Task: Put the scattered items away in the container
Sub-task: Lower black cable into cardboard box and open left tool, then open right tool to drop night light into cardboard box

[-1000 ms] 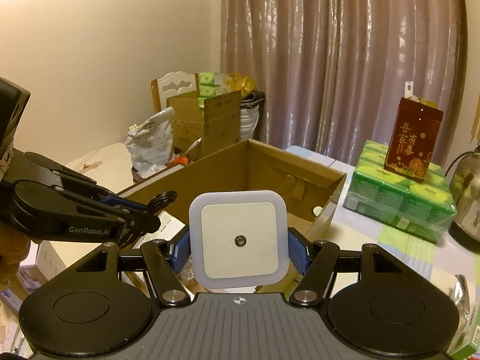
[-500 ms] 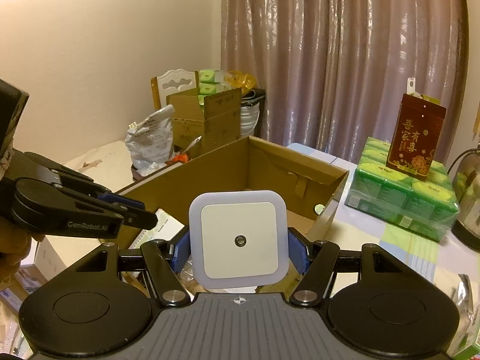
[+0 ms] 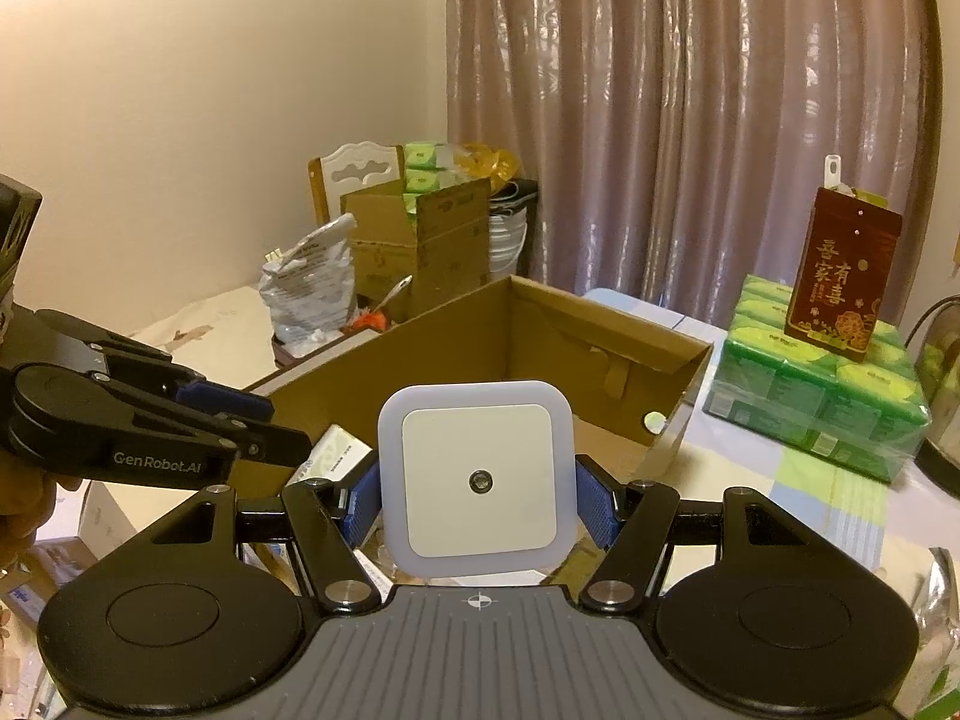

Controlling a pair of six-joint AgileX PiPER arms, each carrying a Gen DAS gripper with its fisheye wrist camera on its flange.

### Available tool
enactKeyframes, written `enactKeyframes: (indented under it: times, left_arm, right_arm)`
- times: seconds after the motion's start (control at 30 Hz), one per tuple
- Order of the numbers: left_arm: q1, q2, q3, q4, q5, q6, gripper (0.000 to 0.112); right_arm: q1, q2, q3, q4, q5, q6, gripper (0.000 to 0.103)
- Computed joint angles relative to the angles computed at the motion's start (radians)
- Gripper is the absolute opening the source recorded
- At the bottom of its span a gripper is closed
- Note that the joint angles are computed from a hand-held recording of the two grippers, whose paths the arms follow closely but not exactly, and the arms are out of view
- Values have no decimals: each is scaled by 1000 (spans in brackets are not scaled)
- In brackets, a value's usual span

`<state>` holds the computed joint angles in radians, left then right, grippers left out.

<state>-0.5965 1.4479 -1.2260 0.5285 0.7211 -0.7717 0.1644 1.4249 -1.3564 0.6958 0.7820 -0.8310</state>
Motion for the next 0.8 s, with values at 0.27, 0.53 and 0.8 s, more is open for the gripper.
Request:
enactKeyframes:
  times: [0.27, 0.53, 0.8]
  left_arm:
    - [4, -5, 9, -11, 0, 13, 39]
    - [8, -19, 37, 12, -13, 3, 56]
    - [15, -21, 50, 13, -16, -2, 61]
  right_arm:
    - [16, 10, 7, -8, -7, 23, 63]
    - [26, 40, -11, -15, 1, 56, 63]
    - [19, 41, -3, 15, -10, 23, 64]
